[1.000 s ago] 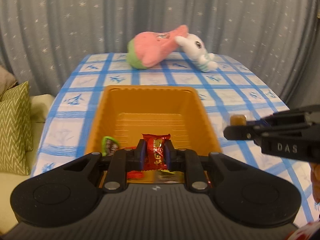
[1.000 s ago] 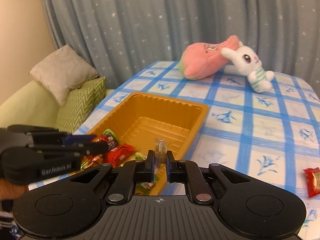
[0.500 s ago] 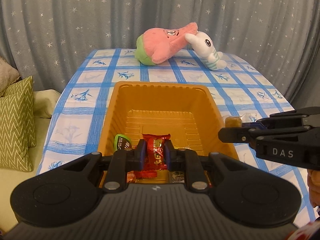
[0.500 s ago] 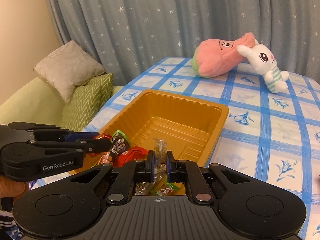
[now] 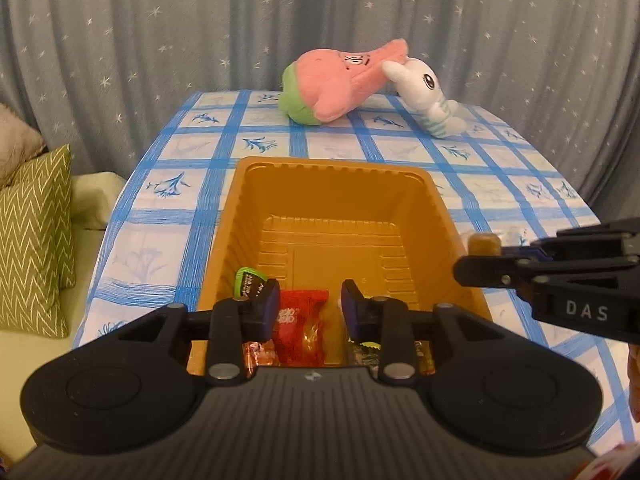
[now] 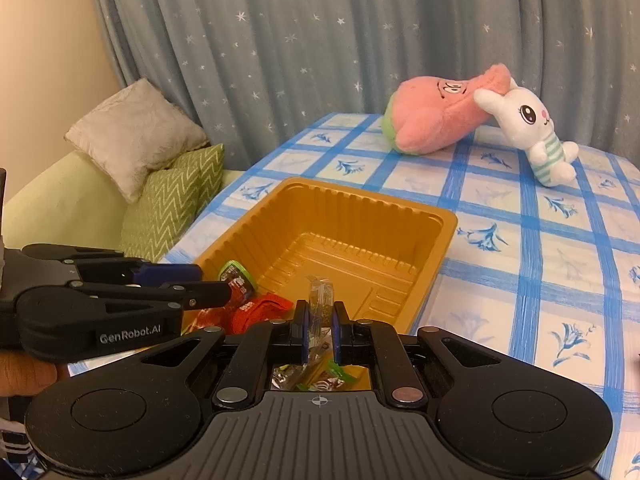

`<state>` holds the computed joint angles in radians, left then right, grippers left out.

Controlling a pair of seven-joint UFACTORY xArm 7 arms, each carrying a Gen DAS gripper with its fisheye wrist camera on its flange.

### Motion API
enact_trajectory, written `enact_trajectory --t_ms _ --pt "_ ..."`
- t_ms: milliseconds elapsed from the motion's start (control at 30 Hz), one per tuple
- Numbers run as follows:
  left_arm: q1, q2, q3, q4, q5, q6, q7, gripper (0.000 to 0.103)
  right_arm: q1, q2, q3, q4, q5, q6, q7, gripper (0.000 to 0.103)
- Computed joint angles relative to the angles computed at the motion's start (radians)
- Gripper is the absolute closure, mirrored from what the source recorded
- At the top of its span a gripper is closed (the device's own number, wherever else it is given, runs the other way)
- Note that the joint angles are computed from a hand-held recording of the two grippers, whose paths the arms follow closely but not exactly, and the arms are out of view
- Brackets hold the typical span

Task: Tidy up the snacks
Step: 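Carry both candies over the orange tray and open both tools to drop them, then move both open tools back toward the last red candy packet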

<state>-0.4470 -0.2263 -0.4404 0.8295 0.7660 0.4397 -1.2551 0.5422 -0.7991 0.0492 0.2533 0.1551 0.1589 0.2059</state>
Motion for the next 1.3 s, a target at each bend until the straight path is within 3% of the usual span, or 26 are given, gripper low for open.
enact_trajectory --t_ms 500,633,1300 --pt "0.039 -0.032 -0.015 -0.013 0.007 -0.016 -0.044 0.072 0.021 0.001 -0.021 -0.003 0.013 -0.021 -0.019 0.092" --pt "0.04 -0.036 -0.014 -0.018 0.001 -0.013 -0.04 0.07 0.12 0.018 -0.113 -0.002 0.051 -0.055 -0.061 0.092" --pt "0.024 -0.005 -0.022 0.016 0.027 -0.003 -0.046 0.069 0.014 -0.065 -0.066 -0.037 0.044 -0.018 -0.02 0.091"
